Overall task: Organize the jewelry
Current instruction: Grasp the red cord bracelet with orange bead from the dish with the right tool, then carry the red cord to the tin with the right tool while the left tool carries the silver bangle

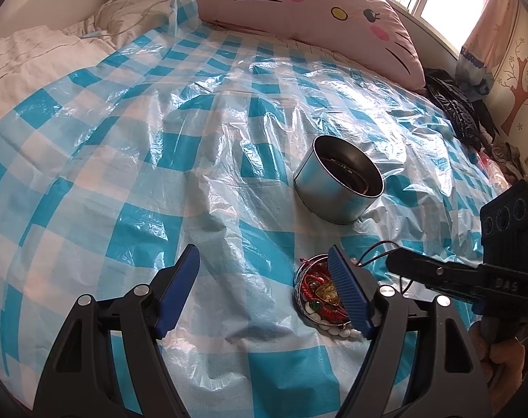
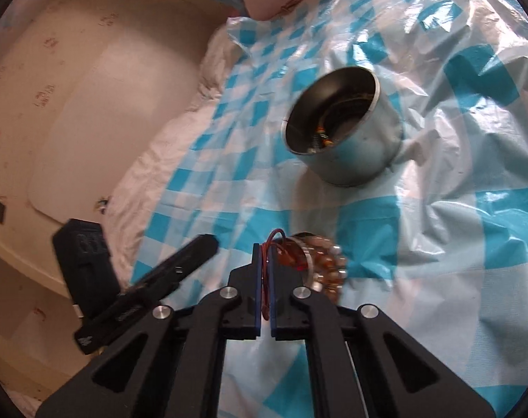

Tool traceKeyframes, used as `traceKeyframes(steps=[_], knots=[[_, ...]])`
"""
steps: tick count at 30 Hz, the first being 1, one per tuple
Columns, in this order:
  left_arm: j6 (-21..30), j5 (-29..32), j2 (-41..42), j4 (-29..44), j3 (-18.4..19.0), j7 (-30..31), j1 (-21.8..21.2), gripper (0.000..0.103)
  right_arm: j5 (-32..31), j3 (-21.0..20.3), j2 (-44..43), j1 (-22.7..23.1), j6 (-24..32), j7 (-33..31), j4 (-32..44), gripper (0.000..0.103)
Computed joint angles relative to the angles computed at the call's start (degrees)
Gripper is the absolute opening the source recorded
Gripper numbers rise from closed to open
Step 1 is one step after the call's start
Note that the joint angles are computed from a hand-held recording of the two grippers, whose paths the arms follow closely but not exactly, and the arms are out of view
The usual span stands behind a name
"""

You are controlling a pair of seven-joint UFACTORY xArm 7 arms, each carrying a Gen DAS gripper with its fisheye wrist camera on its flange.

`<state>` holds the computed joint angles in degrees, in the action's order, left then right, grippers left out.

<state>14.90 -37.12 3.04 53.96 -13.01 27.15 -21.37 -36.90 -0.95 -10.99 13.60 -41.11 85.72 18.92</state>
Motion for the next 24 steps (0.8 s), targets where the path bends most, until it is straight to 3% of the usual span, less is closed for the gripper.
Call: traceKeyframes(steps=[4, 8, 12, 17, 21, 24], knots=[[1.1, -0.8, 0.1, 0.3, 0.0, 0.9, 0.2, 0.073, 16.6, 4.0, 1.4, -0.3, -21.9, -11.9, -4.6, 0.004], [2.5, 2.7, 0.8, 0.8, 0.0, 0.0, -0.3, 0.075, 24.7, 5.0, 3.7, -0.3, -34.7, -11.9, -8.2, 0.004], [5.6, 4.8, 3.0, 3.3, -0.5, 0.2, -0.2, 0.075, 27.4, 4.9, 3.6, -1.2, -37.6, -10.3, -10.0, 0.004], [7.5, 6.6, 6.0, 6.5, -1.8, 3.8, 0.1, 0.074, 26.4, 4.5, 3.1, -2.2, -37.9, -8.9, -10.9, 0.004], [8.4, 18.5, 7.5, 7.9, -0.9, 2.5, -2.2, 0.06, 25.5, 4.4, 2.9, -2.6, -37.6, -8.7, -11.0, 0.004], [9.1, 22.3, 8.4, 8.6, -1.2, 4.4, -2.1, 0.048, 24.8, 4.3, 3.3, -2.9, -37.4, -9.0, -10.5, 0.004]])
